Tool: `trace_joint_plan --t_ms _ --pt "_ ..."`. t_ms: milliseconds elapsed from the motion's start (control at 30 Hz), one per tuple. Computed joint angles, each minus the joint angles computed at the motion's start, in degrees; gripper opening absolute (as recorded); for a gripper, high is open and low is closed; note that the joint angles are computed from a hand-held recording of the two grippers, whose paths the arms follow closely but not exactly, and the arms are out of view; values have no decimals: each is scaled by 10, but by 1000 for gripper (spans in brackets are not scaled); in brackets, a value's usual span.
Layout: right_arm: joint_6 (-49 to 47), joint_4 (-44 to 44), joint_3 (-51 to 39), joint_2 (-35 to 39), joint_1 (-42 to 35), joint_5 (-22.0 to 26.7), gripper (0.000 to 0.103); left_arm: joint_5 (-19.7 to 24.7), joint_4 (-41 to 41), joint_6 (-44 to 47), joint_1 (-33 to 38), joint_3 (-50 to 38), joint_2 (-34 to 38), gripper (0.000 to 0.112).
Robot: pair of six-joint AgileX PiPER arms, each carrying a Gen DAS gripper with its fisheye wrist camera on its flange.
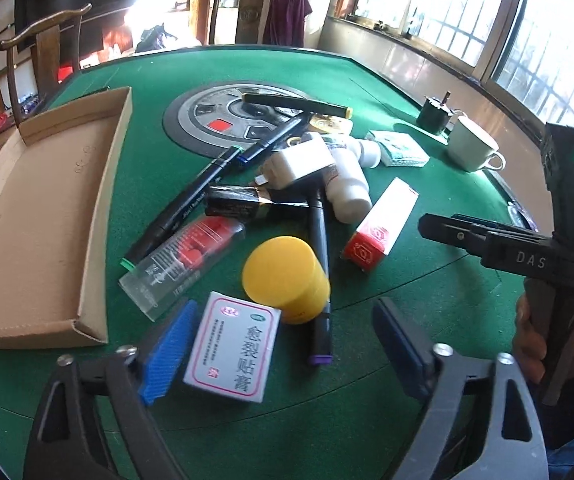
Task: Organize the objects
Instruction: 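Grasp the white ointment box with the left tool while the right tool grasps the grey glue box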
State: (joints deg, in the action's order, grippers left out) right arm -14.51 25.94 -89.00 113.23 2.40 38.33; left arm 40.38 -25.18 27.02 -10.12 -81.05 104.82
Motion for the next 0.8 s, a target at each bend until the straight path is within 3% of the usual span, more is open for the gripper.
trace_joint_plan --t_ms 67,233,367,800 --pt "-18 15 9 -2 -1 -18 83 16 27 -23 -2 -11 7 57" --pt "-55 51 16 -1 -5 -28 83 39 14 -8 20 -14 14 54" --pt "-77 71 18 -1 -8 -28 83 48 25 -12 29 -10 11 34" --pt "-52 61 -3 3 -2 8 83 9 16 -11 53 19 -2 34"
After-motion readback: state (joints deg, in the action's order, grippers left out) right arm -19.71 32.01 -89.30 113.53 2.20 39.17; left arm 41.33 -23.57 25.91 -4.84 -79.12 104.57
